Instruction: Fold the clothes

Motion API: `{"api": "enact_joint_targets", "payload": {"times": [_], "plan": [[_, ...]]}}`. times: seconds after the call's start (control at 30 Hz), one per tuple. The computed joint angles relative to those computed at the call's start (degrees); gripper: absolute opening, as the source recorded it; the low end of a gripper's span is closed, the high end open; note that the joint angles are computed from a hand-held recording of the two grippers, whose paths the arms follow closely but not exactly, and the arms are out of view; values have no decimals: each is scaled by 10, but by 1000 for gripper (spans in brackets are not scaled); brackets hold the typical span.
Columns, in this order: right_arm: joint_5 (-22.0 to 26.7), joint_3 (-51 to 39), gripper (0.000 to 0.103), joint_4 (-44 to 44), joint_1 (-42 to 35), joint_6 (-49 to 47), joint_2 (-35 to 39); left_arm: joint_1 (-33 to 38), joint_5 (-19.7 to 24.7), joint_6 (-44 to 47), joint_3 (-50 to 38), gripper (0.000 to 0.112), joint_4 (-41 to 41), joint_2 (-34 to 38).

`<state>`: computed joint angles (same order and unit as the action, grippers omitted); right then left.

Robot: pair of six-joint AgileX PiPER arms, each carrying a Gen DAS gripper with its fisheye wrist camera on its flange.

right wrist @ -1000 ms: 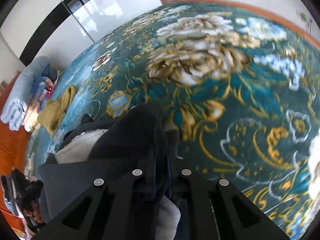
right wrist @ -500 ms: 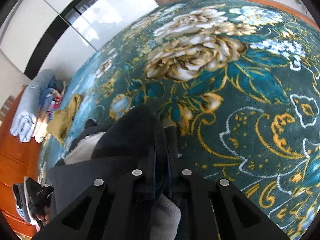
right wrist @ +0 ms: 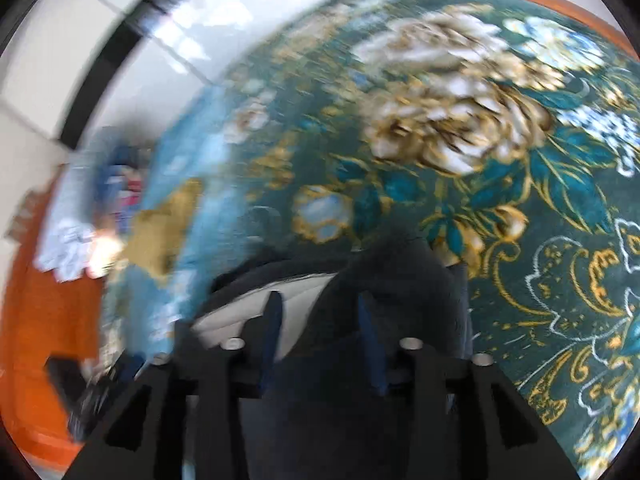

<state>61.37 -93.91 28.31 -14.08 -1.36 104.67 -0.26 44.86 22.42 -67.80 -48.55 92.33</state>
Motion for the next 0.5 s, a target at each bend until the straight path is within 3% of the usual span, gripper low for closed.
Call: {"api": "enact_joint_targets", "payload": {"times": [0.1, 0.23, 0.33, 0.4, 0.5], "plan": [[44, -78, 46, -77, 37, 79, 62, -30, -52, -2, 53, 43, 22, -15], [76, -106, 46, -106, 45, 94, 92, -41, -103, 37, 109, 46, 3, -52], [74, -89, 29, -93, 34, 75, 83, -27, -93, 64, 116, 46, -27, -54], [72, -77, 13, -65, 17, 49, 70, -19, -89, 80, 123, 46, -49, -58], [62, -77, 10, 6, -18, 1, 49, -6, -89, 112, 136, 46, -87, -64]]}}
